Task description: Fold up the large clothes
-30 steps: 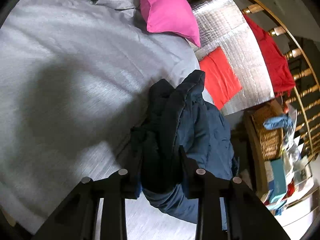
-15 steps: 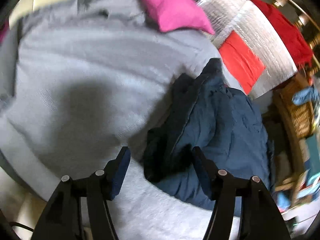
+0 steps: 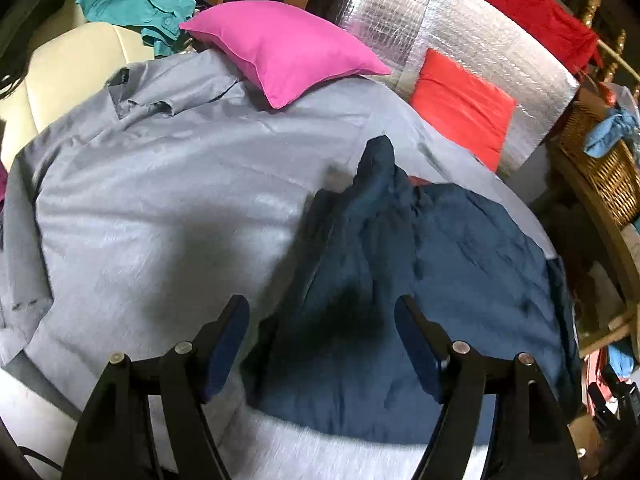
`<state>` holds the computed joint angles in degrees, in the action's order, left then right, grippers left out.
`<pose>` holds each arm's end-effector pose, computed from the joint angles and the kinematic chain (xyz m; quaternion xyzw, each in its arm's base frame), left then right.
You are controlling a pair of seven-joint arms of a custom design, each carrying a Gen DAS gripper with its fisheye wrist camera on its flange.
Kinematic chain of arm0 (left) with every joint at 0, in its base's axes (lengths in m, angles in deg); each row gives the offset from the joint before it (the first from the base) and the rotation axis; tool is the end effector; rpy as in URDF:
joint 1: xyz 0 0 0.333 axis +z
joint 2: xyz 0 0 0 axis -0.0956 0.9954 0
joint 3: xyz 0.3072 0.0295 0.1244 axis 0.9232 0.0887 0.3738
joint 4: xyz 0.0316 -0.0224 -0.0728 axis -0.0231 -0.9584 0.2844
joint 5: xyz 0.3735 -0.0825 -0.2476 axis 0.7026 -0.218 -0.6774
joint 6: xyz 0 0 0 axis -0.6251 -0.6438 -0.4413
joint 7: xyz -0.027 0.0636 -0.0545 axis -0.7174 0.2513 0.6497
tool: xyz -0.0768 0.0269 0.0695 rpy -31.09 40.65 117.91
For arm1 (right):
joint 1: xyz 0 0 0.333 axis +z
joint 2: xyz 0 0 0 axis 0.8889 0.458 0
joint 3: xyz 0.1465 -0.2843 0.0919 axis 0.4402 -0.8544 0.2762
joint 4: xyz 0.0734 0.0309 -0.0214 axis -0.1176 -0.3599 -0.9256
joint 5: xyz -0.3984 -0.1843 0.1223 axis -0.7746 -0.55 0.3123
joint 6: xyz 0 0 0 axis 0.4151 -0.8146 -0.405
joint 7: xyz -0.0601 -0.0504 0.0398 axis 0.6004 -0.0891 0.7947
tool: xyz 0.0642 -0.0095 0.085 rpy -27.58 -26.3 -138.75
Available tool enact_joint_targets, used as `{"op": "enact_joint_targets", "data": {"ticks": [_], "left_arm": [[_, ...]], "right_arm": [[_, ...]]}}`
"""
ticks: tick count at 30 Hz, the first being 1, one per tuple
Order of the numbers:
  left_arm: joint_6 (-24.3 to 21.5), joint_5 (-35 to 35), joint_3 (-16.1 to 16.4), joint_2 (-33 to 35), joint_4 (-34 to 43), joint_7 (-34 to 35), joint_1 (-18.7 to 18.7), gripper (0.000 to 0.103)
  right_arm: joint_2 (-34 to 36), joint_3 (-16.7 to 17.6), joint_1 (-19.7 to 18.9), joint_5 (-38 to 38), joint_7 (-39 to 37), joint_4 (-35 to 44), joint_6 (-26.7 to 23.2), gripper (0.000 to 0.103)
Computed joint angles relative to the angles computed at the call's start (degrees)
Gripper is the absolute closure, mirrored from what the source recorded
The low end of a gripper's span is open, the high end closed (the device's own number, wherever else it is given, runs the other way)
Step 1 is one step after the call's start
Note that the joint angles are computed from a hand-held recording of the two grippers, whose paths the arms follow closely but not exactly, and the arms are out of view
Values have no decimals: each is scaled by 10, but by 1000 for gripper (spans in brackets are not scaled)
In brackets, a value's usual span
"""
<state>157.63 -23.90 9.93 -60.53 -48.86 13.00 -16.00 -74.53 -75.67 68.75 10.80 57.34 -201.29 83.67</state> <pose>0.6287 -0.2358 0.4270 -0.7891 0.5070 -0.2980 0.1772 0.6217 0.0022 0.4423 -0.5247 0.7353 -0.0920 0.4190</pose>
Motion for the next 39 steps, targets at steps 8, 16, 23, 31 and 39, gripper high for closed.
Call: {"op": "enact_joint_targets", "data": {"ticks": [8, 16, 23, 31, 39], "left_arm": [[-46, -68, 7, 81, 64, 49, -5, 20], [-84, -8, 23, 95, 95, 58, -18, 17], [-45, -128, 2, 112, 86, 112, 17, 5], [-69, -234, -32, 125, 108, 240, 46, 2], [34, -308, -50, 100, 88, 332, 76, 2]], "right_arm": [[126, -5, 10, -256, 225, 110, -25, 73], [158, 11, -28, -288, 297, 137, -30, 92], [173, 20, -52, -280, 307, 186, -107, 87], [267, 10, -38, -311, 363, 334, -122, 31], [370, -14, -11, -435, 451, 464, -189, 75]]}}
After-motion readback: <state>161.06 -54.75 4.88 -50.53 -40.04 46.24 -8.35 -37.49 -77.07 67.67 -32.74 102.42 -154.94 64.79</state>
